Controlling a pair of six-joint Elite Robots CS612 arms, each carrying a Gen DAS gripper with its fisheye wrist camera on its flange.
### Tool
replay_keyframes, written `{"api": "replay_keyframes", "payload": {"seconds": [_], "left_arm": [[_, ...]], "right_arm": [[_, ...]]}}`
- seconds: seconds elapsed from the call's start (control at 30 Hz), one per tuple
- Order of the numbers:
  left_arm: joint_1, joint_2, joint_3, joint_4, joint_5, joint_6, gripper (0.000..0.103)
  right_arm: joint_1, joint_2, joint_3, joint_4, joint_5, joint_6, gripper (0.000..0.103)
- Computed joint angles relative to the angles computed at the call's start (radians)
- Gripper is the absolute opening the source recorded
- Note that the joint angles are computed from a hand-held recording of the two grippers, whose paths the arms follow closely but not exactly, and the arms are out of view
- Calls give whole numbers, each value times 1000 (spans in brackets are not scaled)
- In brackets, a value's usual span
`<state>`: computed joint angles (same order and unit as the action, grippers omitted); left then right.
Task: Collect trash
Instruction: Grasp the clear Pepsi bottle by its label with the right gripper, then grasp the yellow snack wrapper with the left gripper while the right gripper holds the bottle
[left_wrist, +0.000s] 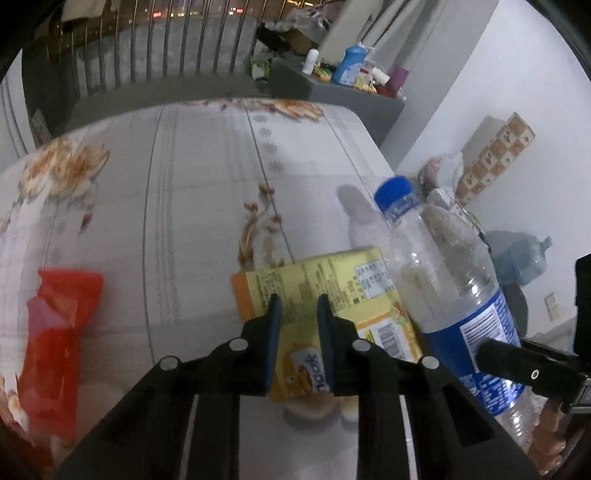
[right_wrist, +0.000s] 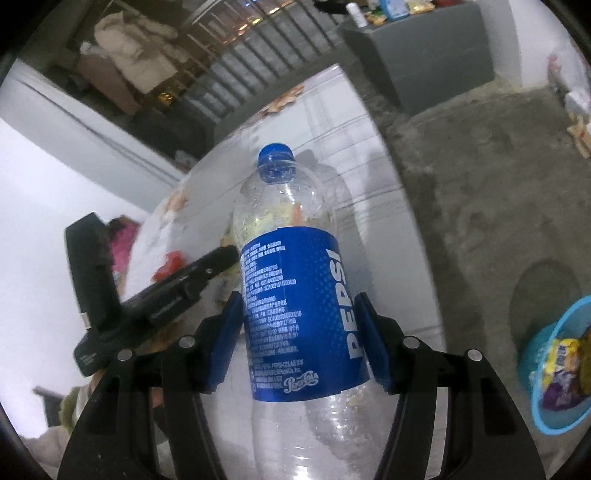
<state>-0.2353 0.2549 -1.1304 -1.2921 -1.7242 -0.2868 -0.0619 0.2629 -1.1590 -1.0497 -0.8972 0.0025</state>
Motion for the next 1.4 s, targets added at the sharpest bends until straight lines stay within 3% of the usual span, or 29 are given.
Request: {"api": "replay_keyframes", "payload": {"seconds": [0.37,0.5,0.63,0.83,0.9,0.97,1.17,1.3,1.4], "left_arm": [[-5,59,-192,193,-105,59,12],[-17,90,-289,276,-132,114,12],[-16,107,-360,352,-210,153,12],[10,111,-387,279,-237,115,12],[15,107,-385,279,-219,98,18],[20,103,-375,288,-204,70,34],[27,94,-331,343,-195,34,35],[33,94,-314,327,-257,23,35],[68,115,-305,268,-444,-66,33]], "right_arm": [[1,74,-206,200,46,-37,57],[-6,106,-301,262,57,4,57],[-13,131,-368,277,57,71,57],[-29,142,-423,184,11,173,57],[-28,140,-421,166,-6,171,57],[-22,139,-409,162,-1,164,57],[4,142,-384,188,-26,143,57],[3,145,-380,191,-14,147,57],[1,145,-377,195,-4,146,57]]}}
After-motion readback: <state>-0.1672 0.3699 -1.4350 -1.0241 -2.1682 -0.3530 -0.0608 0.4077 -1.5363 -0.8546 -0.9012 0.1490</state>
